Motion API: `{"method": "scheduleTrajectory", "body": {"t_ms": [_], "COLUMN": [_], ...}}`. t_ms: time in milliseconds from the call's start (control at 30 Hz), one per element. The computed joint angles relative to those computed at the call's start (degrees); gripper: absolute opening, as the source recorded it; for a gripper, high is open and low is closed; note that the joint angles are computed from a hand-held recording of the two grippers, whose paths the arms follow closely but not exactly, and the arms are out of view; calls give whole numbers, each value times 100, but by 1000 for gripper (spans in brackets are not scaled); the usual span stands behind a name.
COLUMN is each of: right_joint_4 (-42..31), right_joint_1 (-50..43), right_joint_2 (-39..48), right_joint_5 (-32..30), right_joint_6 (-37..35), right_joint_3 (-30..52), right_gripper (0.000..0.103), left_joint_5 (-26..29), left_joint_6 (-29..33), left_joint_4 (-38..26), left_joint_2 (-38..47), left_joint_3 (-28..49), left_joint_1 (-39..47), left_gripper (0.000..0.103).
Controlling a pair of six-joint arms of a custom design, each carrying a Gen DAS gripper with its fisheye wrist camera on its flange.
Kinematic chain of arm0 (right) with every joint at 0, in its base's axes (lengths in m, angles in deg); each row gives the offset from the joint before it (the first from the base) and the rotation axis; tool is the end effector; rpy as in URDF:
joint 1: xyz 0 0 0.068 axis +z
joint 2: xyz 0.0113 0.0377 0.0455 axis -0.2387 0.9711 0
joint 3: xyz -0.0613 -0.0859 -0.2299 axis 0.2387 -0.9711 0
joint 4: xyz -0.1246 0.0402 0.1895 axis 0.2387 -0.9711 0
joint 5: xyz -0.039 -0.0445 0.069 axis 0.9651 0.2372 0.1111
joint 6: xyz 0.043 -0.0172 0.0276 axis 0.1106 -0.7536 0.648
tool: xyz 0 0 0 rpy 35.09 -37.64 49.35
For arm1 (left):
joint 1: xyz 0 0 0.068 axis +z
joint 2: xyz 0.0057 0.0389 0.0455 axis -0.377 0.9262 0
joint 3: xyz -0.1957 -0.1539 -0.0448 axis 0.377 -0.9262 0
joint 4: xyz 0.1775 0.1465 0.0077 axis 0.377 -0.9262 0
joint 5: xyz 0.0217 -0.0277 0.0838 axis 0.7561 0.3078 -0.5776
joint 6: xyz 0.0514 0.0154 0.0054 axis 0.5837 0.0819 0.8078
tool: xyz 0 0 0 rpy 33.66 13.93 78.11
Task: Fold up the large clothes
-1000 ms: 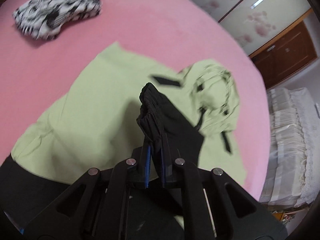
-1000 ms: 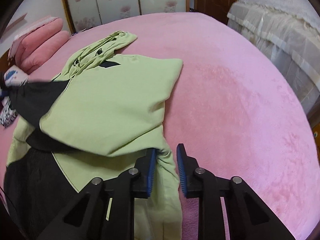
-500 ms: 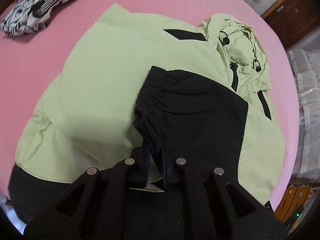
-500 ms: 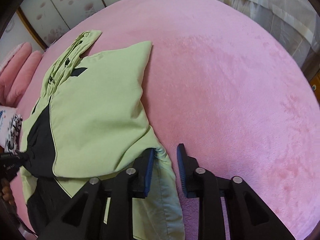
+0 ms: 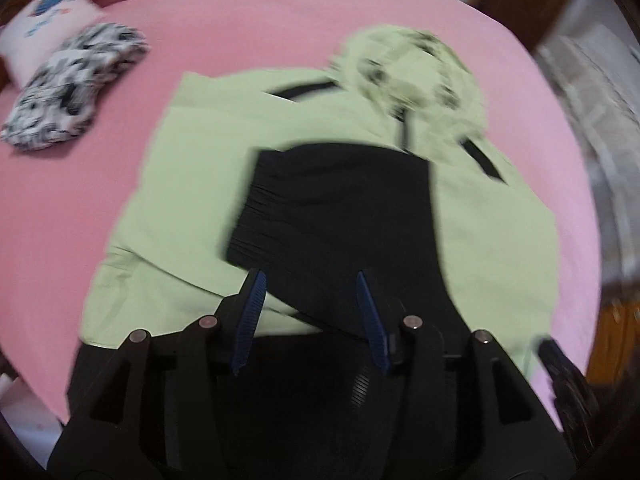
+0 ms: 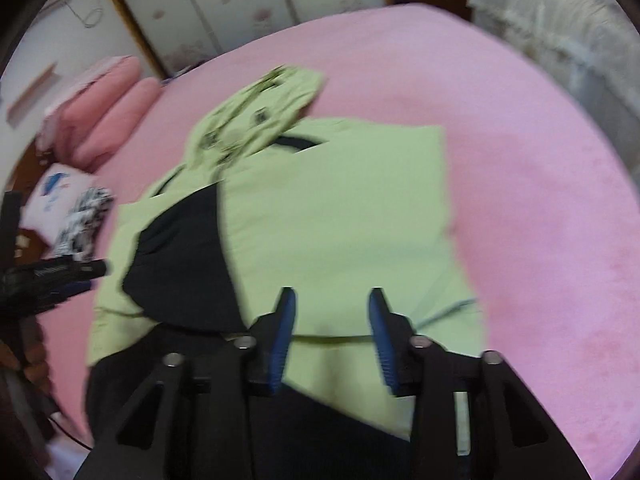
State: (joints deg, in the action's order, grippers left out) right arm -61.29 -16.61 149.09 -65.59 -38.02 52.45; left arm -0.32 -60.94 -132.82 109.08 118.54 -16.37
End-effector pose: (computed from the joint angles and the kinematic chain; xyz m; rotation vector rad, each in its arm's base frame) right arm 0.2234 -0.0009 0.3456 0.1271 2.6273 0.3996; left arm 0.3099 0.0265 0.2962 -0.2611 2.7513 -0.1960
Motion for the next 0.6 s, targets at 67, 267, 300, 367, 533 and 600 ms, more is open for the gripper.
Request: {"method": "scheduleTrajectory", "body": {"t_ms": [67, 267, 300, 367, 533, 600], "right_joint_4": [244, 1002, 1076, 1216, 831, 653], "right_joint_1": [497, 996, 758, 387, -350, -783], "right_joint_2": [136, 680, 717, 671, 501, 497], "right_joint_5": [-189, -343, -576, -929, -94, 324], "right_joint_6": [529, 1358, 1467, 1500, 668, 285], "right_joint_3": [-167, -692, -811, -1025, -845, -784], "right_gripper": [9, 2, 2, 1, 1, 1], "left_joint_5": [158, 67, -54, -300, -657, -772], "left_joint_6": [230, 264, 175, 30, 71, 232], "left_joint_4": [-31, 536, 537, 562, 685, 756], "left_joint_2": [-54, 245, 464, 771, 1143, 1271], "left_joint_3": [-234, -603, -502, -342, -129, -60], "left_joint_1": [-468, -1206, -1161, -1031, -151, 171], "left_gripper": [30, 0, 0, 0, 0, 0]}}
